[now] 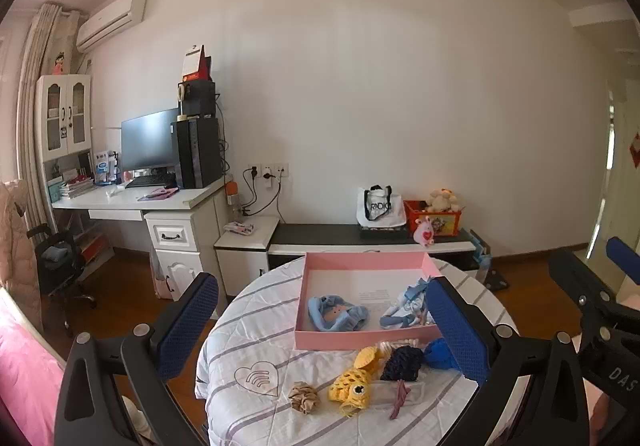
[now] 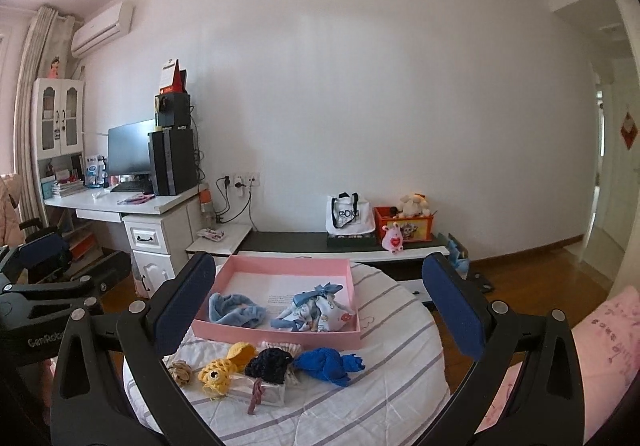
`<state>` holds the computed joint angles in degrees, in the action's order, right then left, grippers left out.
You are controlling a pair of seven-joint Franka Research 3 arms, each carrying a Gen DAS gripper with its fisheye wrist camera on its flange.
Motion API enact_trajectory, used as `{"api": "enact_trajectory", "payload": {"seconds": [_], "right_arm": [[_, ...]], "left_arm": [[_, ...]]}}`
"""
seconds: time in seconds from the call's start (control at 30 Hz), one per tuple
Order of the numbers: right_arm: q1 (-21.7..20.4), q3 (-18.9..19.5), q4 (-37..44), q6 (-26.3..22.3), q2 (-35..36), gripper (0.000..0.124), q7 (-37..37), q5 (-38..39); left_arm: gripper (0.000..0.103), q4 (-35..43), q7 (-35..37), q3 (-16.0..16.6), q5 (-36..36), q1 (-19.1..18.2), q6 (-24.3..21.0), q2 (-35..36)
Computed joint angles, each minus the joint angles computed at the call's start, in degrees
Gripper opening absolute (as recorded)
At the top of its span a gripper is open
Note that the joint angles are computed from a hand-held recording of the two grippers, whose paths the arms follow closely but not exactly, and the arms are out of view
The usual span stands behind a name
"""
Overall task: Organize soft objects
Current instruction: 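Withdraw both tools up and away from the pink box, then grasp the beige scrunchie with the left tool while the right tool grasps the clear ribboned pouch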
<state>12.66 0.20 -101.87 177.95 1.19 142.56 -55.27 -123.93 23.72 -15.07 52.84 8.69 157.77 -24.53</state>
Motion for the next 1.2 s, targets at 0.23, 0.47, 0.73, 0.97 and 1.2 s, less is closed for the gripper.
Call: {"api": "enact_trajectory", "payload": {"seconds": [0.23, 0.47, 0.73, 0.97, 1.2], "right_arm": [[0.02, -0.08, 0.92, -1.23, 0.02, 0.103, 4.64, -5.26], [-0.19, 0.05, 0.94, -0.87, -0.22, 0.103, 5.41, -6.05], [-0.38, 0.51, 0.73, -1.22, 0.10, 0.103, 1.55, -2.21], [0.81, 0.14, 1.25, -2.94, 1.41, 0.103, -6.29, 5.42], [2.35, -0.65, 1.73, -4.88, 2.91, 0.103, -12.41, 11.69]], "left_arm": [[0.103, 0.37, -0.57, 0.00, 0.56, 0.19, 0.27, 0.34], [0.103, 0.18, -1.45, -0.10, 1.03, 0.36, -0.13, 0.14], [0.103, 0.68, -0.47, 0.24, 0.83, -0.29, -0.82, 1.22], [0.103, 1.53, 2.72, 1.39, -1.96, -1.68, -2.20, 2.38], [0.103, 3.01, 7.10, 2.69, -5.49, -3.26, -4.75, 4.88]]}}
